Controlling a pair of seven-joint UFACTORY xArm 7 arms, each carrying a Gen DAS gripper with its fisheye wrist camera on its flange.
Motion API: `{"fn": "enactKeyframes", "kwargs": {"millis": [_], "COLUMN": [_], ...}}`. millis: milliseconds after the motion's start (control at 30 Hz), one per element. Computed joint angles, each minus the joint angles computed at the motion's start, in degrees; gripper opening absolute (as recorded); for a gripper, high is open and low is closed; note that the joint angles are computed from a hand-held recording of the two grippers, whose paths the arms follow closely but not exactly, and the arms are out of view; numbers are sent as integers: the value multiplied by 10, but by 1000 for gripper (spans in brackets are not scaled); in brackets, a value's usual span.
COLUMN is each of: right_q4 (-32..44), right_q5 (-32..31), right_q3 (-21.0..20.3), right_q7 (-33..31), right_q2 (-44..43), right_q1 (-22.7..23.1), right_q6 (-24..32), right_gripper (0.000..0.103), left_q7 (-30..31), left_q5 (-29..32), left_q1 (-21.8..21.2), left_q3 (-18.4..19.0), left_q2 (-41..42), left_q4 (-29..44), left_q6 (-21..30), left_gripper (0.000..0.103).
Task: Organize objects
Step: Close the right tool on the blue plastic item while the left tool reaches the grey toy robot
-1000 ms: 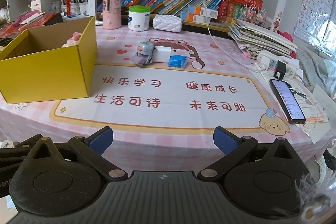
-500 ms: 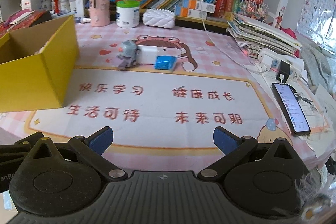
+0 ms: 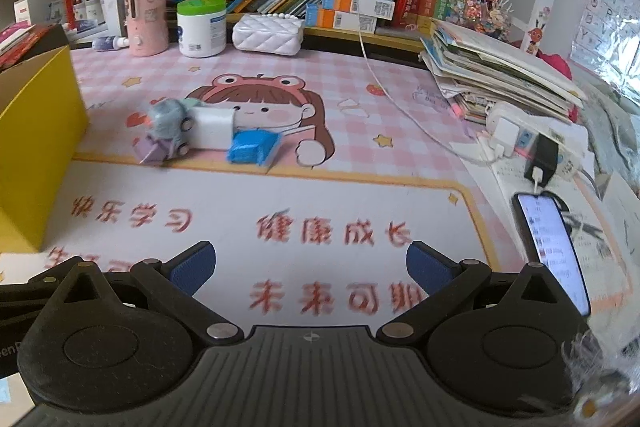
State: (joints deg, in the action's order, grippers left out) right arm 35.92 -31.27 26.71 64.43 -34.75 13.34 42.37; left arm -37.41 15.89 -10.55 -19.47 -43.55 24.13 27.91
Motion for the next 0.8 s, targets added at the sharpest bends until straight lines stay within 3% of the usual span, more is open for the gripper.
{"fn": "enactKeyframes", "kwargs": {"millis": [333,533,800], "right_q4": [-8,-6,-1], "right_q5": [-16,8,49], "right_q3": [-66,-90,-107], "right_q7": [-84,-147,-205], "right_q2": [41,72,113], "right_q1": [-42,-58,-79], "right_q6": [-124,-193,-253], "right_gripper": [102,100,81], "left_q7": [-114,-175,-220], "left_q5": [70,115,171], "left_q1": [62,62,36], "left_q3": [-70,-71,-54], "left_q2": [96,139,183], "left_q4": [81,117,149], "left_q6": [3,28,46], "left_gripper": [95,95,95]}}
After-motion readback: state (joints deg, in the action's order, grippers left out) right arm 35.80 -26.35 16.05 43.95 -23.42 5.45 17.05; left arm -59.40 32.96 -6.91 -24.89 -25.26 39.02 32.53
